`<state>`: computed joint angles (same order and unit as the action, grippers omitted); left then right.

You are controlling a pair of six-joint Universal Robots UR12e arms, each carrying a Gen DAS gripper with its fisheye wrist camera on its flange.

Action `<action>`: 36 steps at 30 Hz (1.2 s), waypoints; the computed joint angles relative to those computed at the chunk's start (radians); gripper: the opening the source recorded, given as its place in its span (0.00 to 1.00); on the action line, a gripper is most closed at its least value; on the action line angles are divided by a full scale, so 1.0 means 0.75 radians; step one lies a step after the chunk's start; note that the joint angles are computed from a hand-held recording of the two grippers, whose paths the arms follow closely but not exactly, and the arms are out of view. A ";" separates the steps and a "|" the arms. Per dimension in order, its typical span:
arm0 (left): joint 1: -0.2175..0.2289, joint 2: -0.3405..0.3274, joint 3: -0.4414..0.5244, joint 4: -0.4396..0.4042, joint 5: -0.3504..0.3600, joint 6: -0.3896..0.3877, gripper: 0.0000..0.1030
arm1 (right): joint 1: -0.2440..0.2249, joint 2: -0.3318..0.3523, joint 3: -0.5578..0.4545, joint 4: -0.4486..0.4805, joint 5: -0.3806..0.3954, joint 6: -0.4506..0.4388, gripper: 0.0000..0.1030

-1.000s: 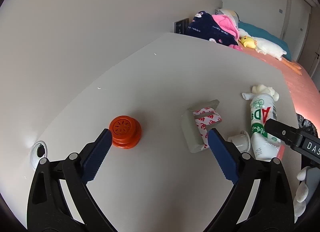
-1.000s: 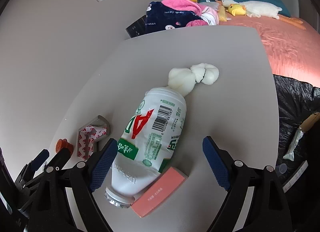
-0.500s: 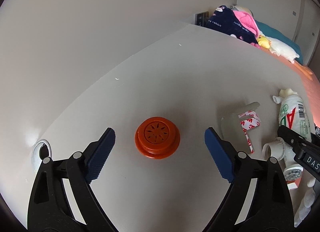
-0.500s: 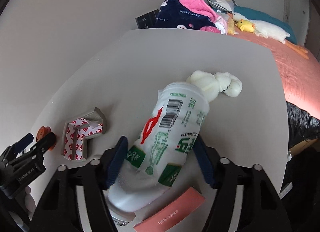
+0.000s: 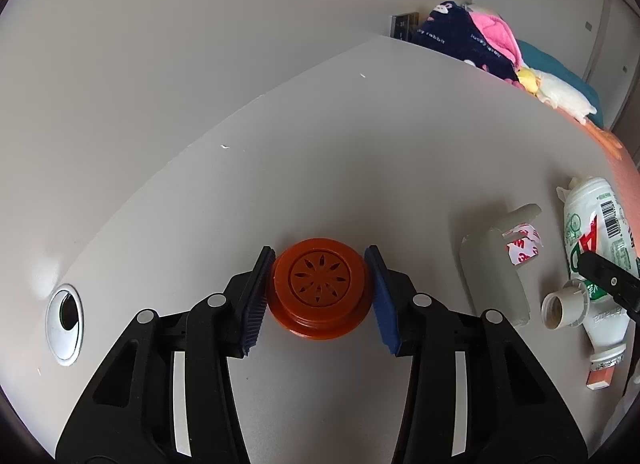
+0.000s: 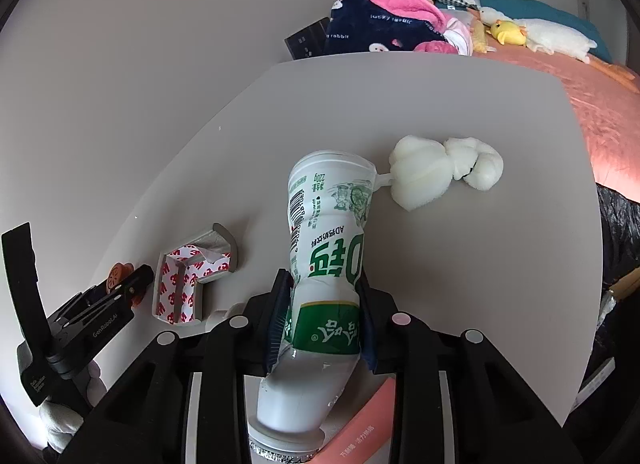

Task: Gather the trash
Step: 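Carry the orange lid and white bottle with both grippers over the bin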

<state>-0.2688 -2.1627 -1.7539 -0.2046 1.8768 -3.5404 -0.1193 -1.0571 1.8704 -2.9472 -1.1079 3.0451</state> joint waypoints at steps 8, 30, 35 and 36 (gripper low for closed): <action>-0.006 0.019 -0.011 0.015 -0.009 -0.008 0.44 | -0.027 -0.012 0.013 -0.011 0.100 0.029 0.32; -0.078 0.053 -0.009 0.118 -0.071 0.030 0.44 | -0.119 -0.122 0.117 -0.119 0.152 0.023 0.32; -0.108 0.046 0.006 0.121 -0.086 0.052 0.44 | -0.150 -0.143 0.141 -0.133 0.172 0.023 0.32; -0.114 0.046 0.009 0.122 -0.089 0.059 0.44 | -0.155 -0.147 0.148 -0.139 0.174 0.022 0.32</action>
